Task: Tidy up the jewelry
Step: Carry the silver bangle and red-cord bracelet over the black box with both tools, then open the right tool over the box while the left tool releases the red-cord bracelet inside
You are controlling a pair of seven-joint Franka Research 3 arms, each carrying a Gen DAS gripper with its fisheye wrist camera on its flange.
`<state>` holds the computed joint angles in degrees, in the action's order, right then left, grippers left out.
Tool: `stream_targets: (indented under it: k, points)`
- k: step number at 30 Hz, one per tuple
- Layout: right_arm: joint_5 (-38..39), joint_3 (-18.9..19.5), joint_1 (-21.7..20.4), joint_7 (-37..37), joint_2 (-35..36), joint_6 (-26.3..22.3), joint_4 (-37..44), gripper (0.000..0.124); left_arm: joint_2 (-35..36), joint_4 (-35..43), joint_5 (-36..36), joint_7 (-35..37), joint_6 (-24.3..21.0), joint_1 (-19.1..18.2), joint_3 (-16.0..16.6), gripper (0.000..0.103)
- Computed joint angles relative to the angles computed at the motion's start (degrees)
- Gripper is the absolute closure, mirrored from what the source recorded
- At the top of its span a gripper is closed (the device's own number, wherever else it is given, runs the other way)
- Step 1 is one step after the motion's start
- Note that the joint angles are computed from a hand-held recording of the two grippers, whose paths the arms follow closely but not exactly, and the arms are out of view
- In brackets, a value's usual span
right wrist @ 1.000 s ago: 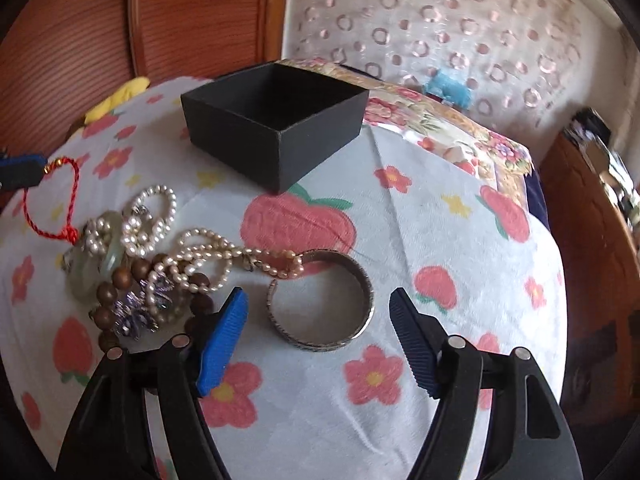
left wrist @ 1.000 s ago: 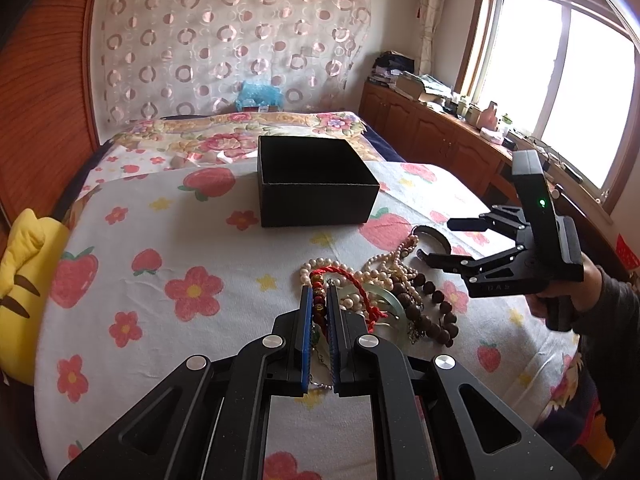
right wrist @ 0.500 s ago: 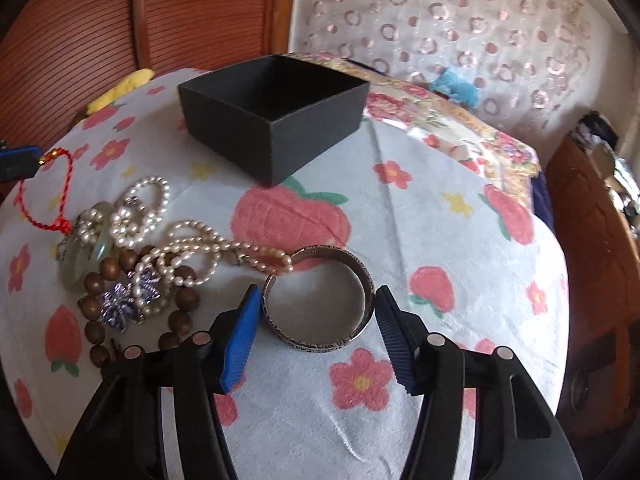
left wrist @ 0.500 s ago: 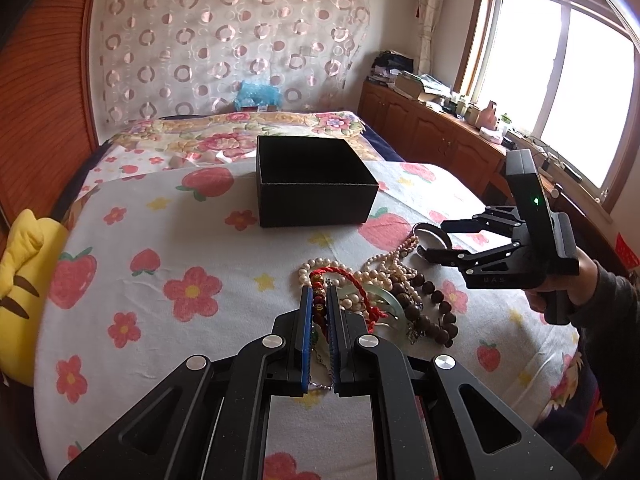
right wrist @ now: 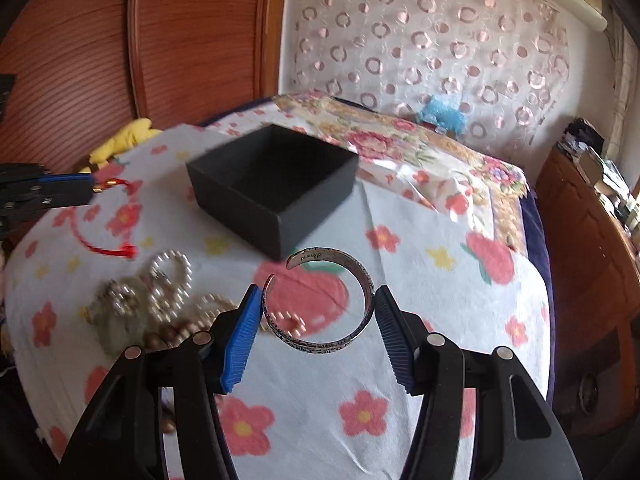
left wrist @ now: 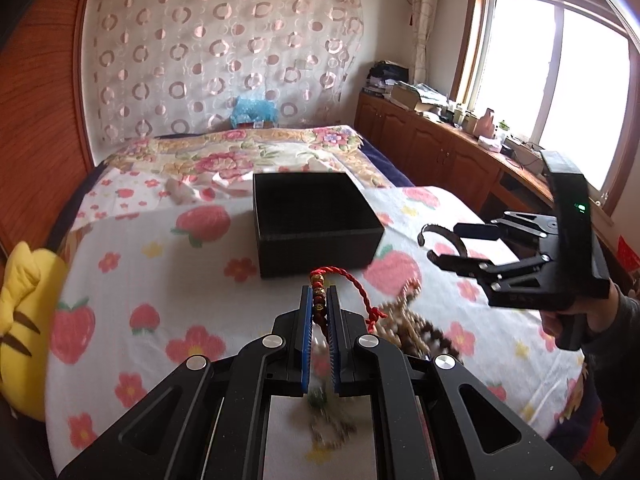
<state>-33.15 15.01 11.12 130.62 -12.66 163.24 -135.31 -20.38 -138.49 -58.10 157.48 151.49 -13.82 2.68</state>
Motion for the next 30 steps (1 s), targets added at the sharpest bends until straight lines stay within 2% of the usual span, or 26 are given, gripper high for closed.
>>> stream_targets:
  k: [7, 21, 24, 27, 30]
  points:
    - [0.6, -1.9, 1.5, -2.7, 4.5, 1.9, 5.6, 0.064, 6.3, 7.3, -0.2, -0.7, 0.2, 1.1, -1.5, 0.097]
    - [9.0, -8.9, 8.1, -14.4, 16.5, 2.9, 18.2, 0.063, 17.1, 20.3, 0.7, -2.6, 1.2, 6.6, -7.2, 0.097]
    - [10.0, -10.7, 9.6, -14.9, 17.7, 4.2, 18.7, 0.052, 19.0, 22.2, 2.0, -3.6, 1.2, 7.7, -8.3, 0.097]
    - [12.7, -11.6, 10.0, -16.8, 17.6, 5.2, 18.1, 0.052, 20.7, 23.5, 3.2, -4.4, 1.2, 8.6, -9.5, 0.097]
    - [10.1, -13.1, 10.4, -13.5, 16.5, 5.9, 16.6, 0.052, 22.1, 24.6, 4.7, -5.6, 0.8, 9.1, -10.7, 0.097]
